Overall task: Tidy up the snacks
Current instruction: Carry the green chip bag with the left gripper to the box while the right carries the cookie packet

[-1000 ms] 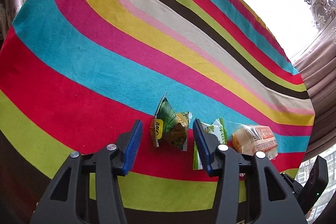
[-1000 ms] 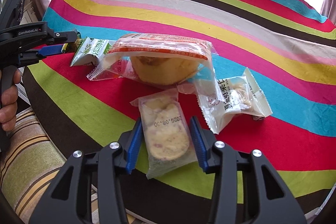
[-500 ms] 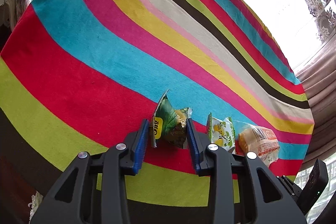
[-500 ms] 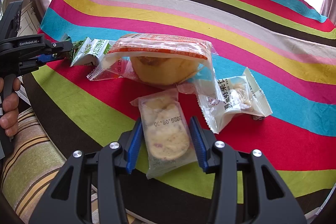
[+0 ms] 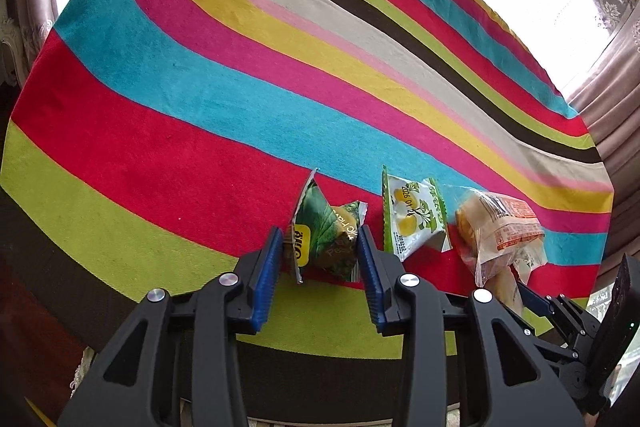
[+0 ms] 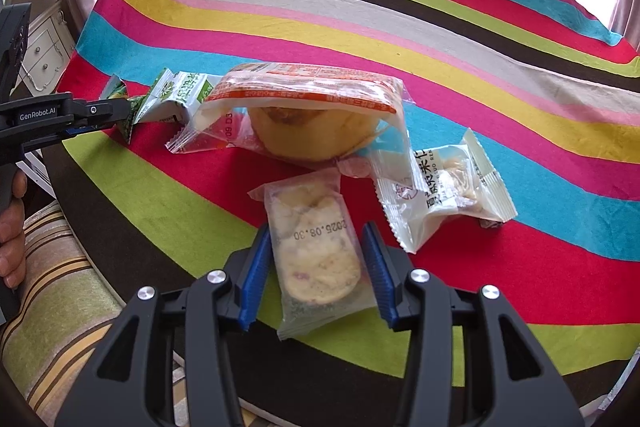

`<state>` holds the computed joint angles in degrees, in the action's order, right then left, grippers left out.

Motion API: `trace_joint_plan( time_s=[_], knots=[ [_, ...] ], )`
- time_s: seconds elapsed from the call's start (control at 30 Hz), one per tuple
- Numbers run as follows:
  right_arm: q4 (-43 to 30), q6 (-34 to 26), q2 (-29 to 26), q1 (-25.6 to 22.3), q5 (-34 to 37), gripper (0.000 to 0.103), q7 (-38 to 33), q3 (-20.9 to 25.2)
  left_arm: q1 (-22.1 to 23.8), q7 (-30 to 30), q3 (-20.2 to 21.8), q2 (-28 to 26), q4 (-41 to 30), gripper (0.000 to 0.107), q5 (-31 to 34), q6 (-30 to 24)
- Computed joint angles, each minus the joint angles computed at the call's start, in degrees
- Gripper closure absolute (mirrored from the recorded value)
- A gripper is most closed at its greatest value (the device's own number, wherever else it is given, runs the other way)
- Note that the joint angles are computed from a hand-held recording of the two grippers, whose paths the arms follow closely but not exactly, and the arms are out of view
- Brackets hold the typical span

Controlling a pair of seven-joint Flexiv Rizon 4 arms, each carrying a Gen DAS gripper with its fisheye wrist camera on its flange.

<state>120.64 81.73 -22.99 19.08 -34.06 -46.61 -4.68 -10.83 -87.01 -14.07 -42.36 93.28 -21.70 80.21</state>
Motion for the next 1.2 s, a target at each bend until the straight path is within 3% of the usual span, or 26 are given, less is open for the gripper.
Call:
trace_joint_plan(
  time_s=[0.17, 0.3, 0.4, 0.5, 0.63, 0.8, 0.93, 1.2],
  knots=[
    [0.11, -0.02, 0.04, 0.17, -0.28, 0.055, 0.22, -0.35, 0.5, 0.32, -0.56, -0.01, 0.19, 0.068, -0.29, -0.18],
    [-0.08, -0.79, -0.1, -0.05, -0.36, 0.04, 1.56, -0.61, 0.12, 0.23, -0.19, -0.07, 0.03, 0.066, -0.11, -0.14],
    [-0.17, -1.11, -0.16, 0.29, -1.11, 0.038, 2.13, -1.15, -0.32, 0.37, 0.26, -0.09, -0.19, 0.059, 0.4, -0.14],
    [-0.35, -1.2, -0.3, -0.11, -1.03, 0.036, 2.25, -0.79, -3.38, -2.25, 4.48, 0.04, -1.27, 0.049, 2.21, -0.84],
    [-0.04, -1.13, -0.05, 0.52, -2.6, 0.035, 3.36, -1.7, -5.85, -6.16, 8.34, -0.1, -2.51, 0.053, 4.7, -1.59],
    [-0.2, 0.23, -0.48, -0.68, -1.62, 0.047, 1.68, -0.09, -6.91, -7.16, 9.69, -0.81, -4.69, 0.069, 7.83, -3.57],
    [0.25, 0.81, -0.15, -0.02, -1.5, 0.064, -0.2, -0.07, -7.19, -8.35, 10.25, -0.58, -4.81, 0.071, 9.15, -3.67],
    [1.23, 0.49, 0.85, 0.37, -1.3, 0.066, -0.58, -0.12, -9.26, -13.8, 13.55, 1.55, -2.79, 0.072, 11.69, -2.05]
  ],
)
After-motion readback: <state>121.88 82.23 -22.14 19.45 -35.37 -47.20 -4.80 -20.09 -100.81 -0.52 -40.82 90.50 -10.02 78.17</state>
